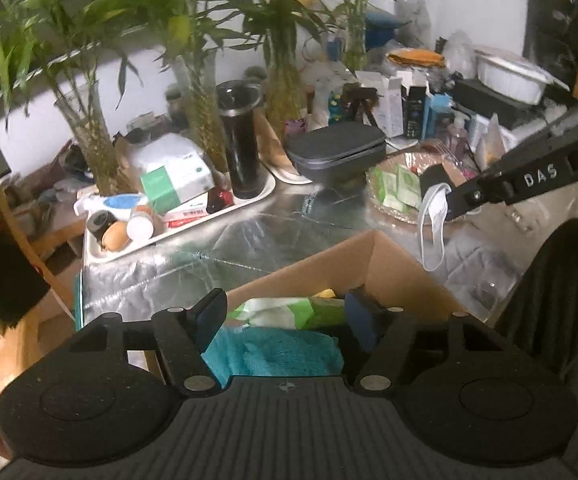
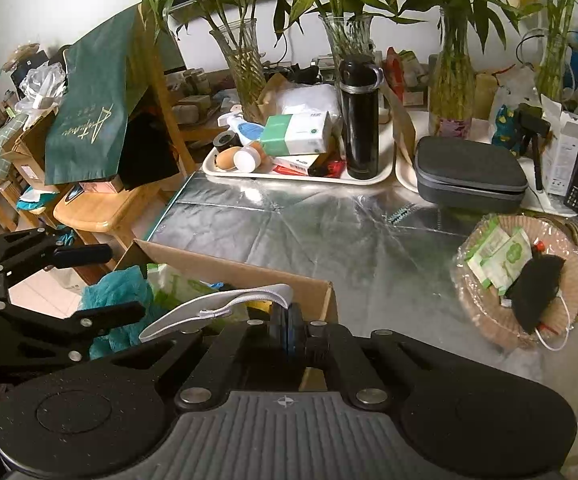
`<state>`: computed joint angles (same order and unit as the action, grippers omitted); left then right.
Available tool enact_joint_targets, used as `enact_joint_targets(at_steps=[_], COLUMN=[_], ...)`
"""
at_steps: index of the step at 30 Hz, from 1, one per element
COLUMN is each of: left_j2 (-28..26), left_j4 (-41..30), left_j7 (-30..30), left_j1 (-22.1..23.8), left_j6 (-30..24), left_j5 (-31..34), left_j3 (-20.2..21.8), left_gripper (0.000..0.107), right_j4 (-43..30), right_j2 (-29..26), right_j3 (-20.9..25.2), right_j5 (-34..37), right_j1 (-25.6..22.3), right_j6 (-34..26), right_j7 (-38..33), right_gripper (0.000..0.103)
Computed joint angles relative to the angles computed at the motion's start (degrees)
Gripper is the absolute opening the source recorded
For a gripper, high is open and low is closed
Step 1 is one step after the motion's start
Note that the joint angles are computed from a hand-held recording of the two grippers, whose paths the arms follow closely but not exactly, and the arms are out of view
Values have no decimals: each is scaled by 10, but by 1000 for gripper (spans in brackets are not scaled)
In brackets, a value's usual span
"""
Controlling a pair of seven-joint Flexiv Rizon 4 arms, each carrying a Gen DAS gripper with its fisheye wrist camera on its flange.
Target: Organize soft objects
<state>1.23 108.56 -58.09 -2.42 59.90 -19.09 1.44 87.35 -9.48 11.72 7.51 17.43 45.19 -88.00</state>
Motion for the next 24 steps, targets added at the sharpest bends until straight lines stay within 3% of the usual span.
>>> enact_joint_targets(at_steps=[5,13,24], left_j2=[15,33,38], left_j4=[17,26,35], left_j7=[-1,-52,-62], left_j1=[4,20,27], left_j6=[7,8,5], left_j5=[-26,20,14], left_j3=[10,18,24], left_gripper=[65,65,65], right_j4=[2,-7,-49], right_j2=[-3,-16,-68], right_j3=[-1,1,2], right_j5=[-4,3,-15], right_j1=[2,3,22], right_j6=[0,5,-6], right_j7=[5,24,66], right_gripper=[3,3,5])
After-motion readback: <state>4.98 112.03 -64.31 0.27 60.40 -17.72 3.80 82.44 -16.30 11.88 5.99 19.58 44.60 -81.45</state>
